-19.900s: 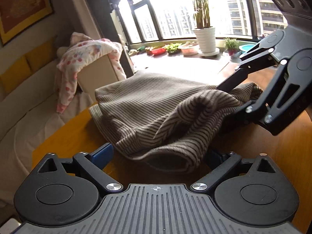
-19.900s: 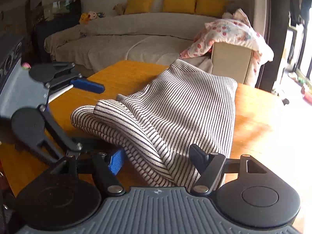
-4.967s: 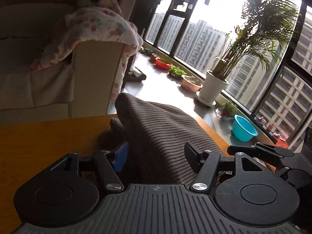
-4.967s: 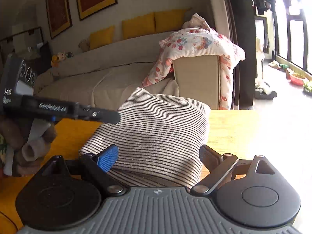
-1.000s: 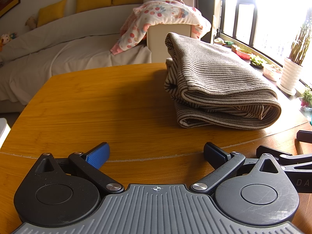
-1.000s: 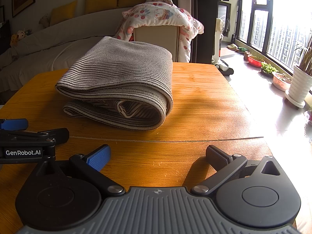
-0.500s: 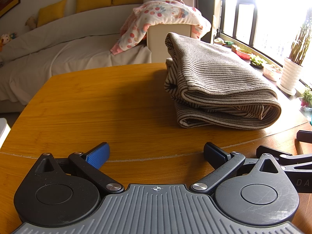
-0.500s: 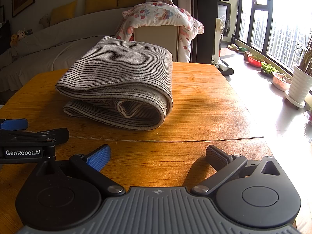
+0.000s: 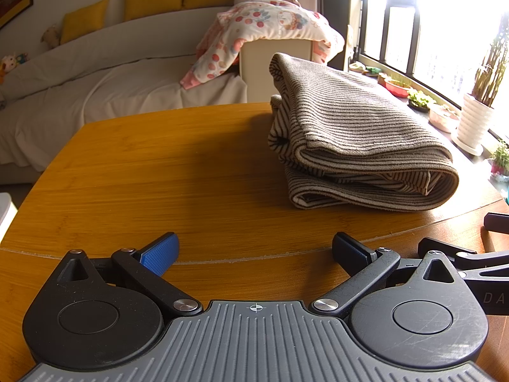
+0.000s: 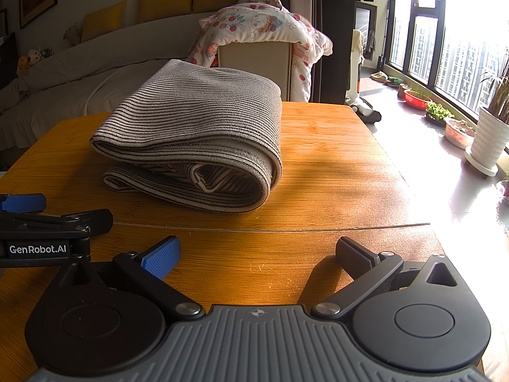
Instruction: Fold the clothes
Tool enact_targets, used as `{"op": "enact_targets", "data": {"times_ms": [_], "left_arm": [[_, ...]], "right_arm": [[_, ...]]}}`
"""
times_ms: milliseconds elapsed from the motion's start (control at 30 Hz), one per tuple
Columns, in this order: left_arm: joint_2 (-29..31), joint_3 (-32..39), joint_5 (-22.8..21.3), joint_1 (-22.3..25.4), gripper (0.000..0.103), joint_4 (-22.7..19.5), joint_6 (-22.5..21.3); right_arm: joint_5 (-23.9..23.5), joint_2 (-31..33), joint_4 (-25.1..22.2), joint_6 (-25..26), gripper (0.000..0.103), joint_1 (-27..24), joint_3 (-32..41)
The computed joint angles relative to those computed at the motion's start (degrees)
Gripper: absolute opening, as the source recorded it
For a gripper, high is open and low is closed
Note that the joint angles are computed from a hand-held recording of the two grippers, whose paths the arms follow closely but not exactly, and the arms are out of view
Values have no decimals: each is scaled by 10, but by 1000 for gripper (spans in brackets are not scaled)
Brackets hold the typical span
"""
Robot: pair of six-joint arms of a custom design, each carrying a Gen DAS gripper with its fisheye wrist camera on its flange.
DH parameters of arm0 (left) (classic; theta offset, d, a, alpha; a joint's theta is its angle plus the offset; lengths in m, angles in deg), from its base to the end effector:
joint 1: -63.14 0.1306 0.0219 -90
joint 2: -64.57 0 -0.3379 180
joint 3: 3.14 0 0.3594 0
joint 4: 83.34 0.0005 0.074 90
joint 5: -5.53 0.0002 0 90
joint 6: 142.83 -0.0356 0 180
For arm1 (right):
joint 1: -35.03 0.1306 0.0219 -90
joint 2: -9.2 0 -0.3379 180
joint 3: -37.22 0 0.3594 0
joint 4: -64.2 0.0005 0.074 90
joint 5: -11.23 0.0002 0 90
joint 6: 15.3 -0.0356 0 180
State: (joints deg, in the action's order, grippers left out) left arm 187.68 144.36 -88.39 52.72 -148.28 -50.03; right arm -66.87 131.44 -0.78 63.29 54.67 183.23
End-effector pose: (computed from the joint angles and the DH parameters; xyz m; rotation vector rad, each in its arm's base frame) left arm 0.6071 -0.1097 0.4907 0.1155 2.2740 -0.0433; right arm 0.5798 0.1986 0.4894 -0.0559 2.2711 0.0476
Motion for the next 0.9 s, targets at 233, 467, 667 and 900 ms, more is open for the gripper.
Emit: {"op": "enact_targets", "data": {"times_ms": [233,467,667,900], "left_arm": [[0,0,0,0,103,0,0],[1,1,3,1,103,0,-3],[14,37,32,7,103,-44,-20],[-30,-30,65,23,103,-6,8]], "right_arm": [[0,0,0,0,103,0,0],[0,-1,0,0,103,0,-1],[1,1,-1,-1,103,0,1],[3,1,-7,0,103,6,5]]}}
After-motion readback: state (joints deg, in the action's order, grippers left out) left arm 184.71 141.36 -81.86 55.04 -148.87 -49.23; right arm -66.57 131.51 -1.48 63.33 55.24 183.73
